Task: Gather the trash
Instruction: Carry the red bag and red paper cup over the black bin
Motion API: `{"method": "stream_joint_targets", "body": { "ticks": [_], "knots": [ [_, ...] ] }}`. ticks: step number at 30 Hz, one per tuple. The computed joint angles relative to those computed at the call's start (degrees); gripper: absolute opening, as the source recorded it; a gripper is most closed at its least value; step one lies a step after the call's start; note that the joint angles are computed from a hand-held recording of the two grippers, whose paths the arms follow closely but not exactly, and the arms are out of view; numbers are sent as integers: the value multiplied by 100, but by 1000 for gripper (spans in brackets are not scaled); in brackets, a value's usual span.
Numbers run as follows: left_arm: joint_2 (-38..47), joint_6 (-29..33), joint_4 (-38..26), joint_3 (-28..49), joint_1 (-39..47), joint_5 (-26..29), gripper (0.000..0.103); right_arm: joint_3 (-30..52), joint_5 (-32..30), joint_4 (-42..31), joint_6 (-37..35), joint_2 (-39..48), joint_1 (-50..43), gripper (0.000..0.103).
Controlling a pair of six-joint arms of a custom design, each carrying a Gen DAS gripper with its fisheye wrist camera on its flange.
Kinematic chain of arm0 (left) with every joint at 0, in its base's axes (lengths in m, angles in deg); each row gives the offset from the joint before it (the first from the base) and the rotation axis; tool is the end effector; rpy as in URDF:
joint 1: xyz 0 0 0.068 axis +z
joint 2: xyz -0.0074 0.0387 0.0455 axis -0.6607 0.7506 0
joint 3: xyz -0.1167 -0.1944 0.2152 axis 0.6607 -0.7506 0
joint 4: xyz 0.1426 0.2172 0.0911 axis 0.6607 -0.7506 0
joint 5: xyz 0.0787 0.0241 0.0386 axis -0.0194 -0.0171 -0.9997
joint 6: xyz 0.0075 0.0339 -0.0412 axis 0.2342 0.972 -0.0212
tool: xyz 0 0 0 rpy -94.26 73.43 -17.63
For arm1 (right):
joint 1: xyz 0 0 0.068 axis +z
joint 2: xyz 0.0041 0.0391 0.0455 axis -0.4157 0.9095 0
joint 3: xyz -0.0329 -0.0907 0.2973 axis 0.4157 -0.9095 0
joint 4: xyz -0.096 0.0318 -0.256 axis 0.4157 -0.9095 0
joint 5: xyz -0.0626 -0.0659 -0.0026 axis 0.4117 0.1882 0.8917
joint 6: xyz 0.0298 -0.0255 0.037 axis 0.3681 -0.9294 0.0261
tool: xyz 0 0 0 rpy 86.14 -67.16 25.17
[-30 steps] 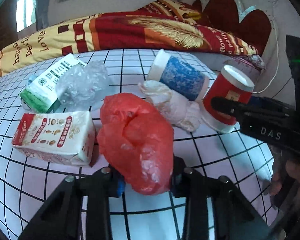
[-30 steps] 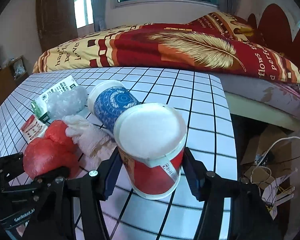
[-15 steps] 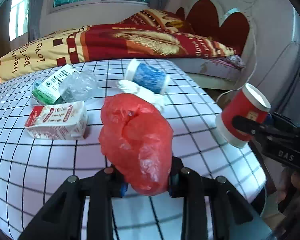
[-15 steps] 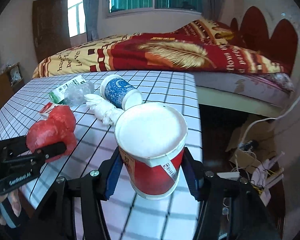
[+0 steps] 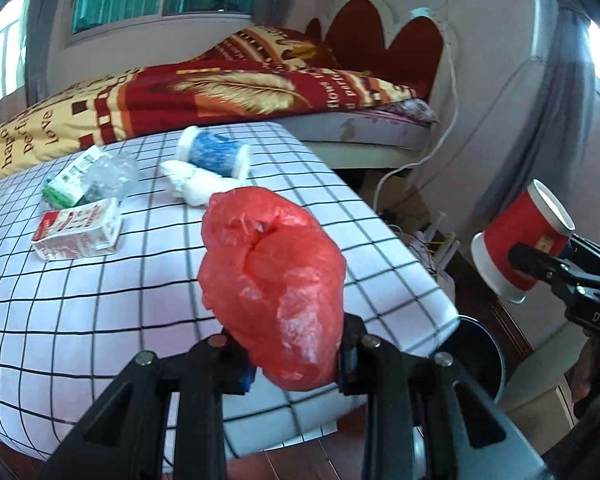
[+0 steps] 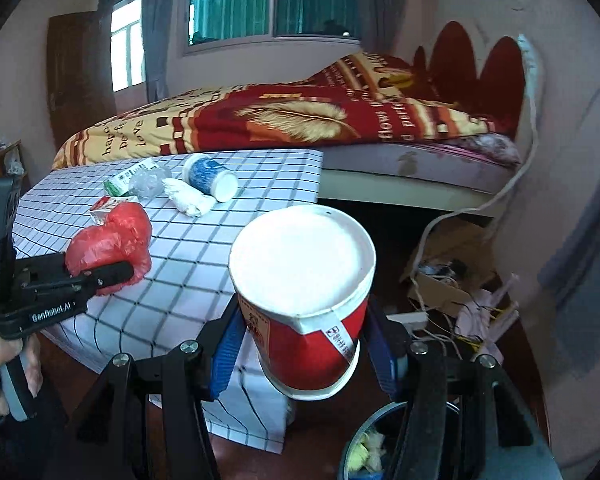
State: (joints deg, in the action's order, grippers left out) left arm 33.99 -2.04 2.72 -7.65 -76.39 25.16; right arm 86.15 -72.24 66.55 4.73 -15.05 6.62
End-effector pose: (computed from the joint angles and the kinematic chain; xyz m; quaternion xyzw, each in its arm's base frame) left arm 0.2427 -0.1626 0.2437 0.0869 0.9009 -0.1213 0.4075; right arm 0.1990 0.1100 0.2916 -0.1208 0.8895 0.0389 0.4390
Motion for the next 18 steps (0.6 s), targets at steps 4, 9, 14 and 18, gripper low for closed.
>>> {"method": "stream_joint_targets", "body": {
  "ticks": [4, 9, 14, 18],
  "knots": [
    [99, -64, 13, 53, -347, -128, 30, -283, -10, -377, -106, -641, -356, 59],
    [318, -85, -13, 253, -745, -241, 30, -608, -302, -663, -231, -1225, -999, 59],
    [582, -123, -39, 466, -1077, -345, 30, -1018, -778, -734, -439, -1650, -1807, 59],
    [846, -143, -60, 648, -1341, -381, 30, -1284, -1274, -646, -587, -1825, -2535, 59]
  ]
}}
